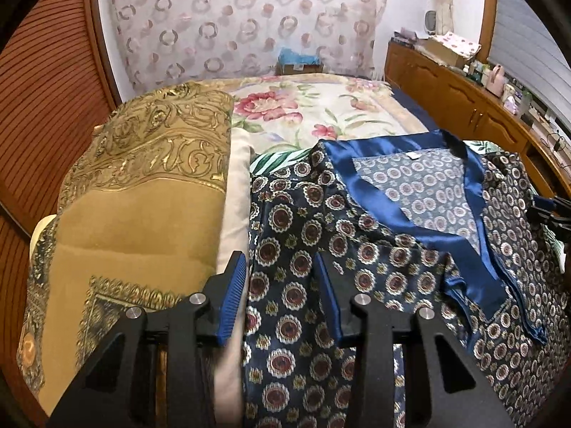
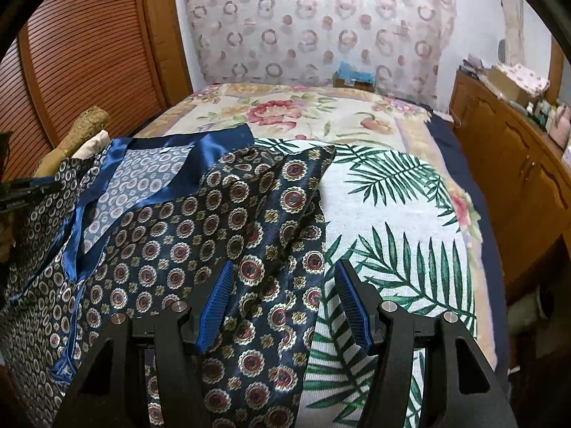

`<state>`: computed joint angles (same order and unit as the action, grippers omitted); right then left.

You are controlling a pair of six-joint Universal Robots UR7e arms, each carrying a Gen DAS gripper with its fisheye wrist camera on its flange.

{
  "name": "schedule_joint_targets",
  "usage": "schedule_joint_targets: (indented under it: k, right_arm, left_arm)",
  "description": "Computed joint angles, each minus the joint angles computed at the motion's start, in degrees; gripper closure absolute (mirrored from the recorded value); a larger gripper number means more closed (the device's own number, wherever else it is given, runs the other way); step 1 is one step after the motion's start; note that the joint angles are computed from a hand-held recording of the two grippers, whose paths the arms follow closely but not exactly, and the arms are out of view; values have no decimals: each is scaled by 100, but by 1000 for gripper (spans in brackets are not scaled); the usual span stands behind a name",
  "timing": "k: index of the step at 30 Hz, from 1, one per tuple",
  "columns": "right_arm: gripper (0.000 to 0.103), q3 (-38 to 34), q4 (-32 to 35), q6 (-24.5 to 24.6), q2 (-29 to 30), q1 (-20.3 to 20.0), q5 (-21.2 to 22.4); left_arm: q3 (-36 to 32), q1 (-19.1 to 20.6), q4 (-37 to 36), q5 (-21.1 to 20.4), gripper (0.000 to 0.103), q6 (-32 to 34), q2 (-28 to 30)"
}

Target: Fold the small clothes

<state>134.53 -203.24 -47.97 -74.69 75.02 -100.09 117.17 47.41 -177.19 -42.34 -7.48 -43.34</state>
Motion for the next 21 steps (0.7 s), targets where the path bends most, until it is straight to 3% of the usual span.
schedule_joint_targets:
  k: [7, 10, 14, 21]
  right_arm:
    - [42, -197, 248, 106, 83, -17, 7]
    - [42, -288, 363, 103, 115, -2, 27]
    - [42, -401, 508, 149, 125, -16, 78]
    - [42, -691, 752, 138, 273, 109, -84]
  left_arm:
    - [-89, 68, -79, -10, 62, 182, 114]
    - [-44, 11, -252, 131, 93, 261, 162]
    - [65, 45, -466, -91, 98, 353, 57]
    - [294, -177, -985, 4, 101, 615, -23]
